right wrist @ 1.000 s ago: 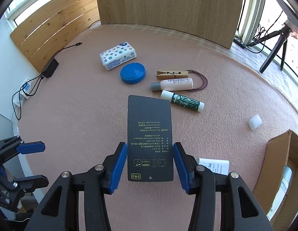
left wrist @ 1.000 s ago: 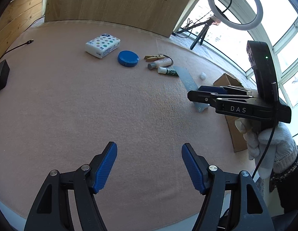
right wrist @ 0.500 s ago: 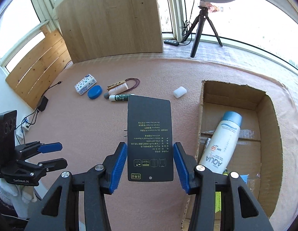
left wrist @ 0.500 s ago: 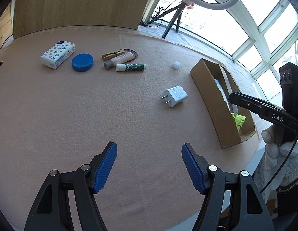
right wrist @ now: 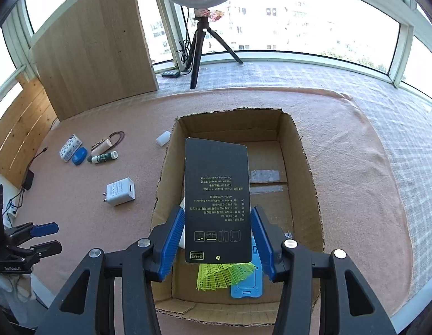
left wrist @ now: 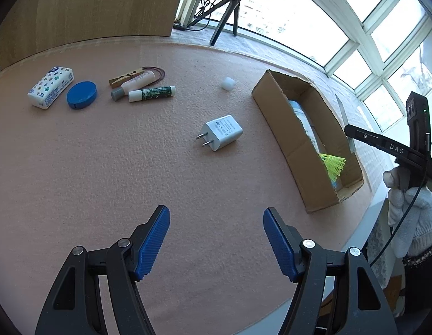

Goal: Organize objects
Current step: 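Carry the black card into the box and open the right tool, then move the left tool down to the wooden clothespin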

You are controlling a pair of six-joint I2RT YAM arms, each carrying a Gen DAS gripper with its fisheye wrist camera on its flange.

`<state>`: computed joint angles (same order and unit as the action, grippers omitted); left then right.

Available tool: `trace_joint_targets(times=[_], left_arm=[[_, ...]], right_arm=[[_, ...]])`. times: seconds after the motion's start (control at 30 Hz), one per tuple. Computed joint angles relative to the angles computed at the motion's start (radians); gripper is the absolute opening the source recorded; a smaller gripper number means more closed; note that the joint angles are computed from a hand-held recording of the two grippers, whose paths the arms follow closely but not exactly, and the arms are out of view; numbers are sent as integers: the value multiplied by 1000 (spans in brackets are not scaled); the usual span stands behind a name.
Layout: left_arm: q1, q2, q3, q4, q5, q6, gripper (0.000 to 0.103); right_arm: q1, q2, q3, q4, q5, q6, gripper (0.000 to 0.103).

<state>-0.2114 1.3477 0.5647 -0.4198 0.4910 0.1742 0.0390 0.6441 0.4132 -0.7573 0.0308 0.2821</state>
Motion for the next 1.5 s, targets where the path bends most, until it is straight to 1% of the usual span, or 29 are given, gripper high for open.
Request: trace_joint_targets(times=[0.07,0.23,0.3,0.37,0.4,0.43,0.5,0.53,0.83,0.97,1.13,1.27,1.5], left_arm=[[-11,-7,-4,1,-6,-10,73],[-27,-24,-11,0,-20,-24,73],[-28,-28,-11,-3,-22,-25,73],[-28,-31,-11,-5,-26,-26,73],[-28,-31,-10,-7,-28,-27,73],[-28,-31,-10,-8,-28,-26,73],[-27,-34,-9,-12,-29,-23,73],[-27,-36,-9,-14,-29,-21,73],[-1,-36,-8,-20,-31,-4,73],[25,-25,0,-27,-27,13,73],[53,-20,13,-34,-30,42,73],[85,4,36,-32,-38,67,73],[120,70,128,-15,-70,106,73]], right_arm=[[-78,-4,-9,3,-38,-53,45],[-210,13,-27,26,-99,-141,45],[-242,11,-32,27,-117,-163,46],[-275,1,-38,32,-158,-190,46],[-285,-1,-38,30,-177,-200,48],[-279,5,-36,27,-178,-198,50],[-247,-10,-37,28,-148,-173,55],[-240,-14,-38,31,-144,-167,56],[-190,-66,-30,11,-110,-88,56],[-106,-87,-19,-2,-94,-10,56],[76,-86,-5,19,-31,124,56],[232,-28,8,80,16,228,56],[366,113,24,215,41,331,56]])
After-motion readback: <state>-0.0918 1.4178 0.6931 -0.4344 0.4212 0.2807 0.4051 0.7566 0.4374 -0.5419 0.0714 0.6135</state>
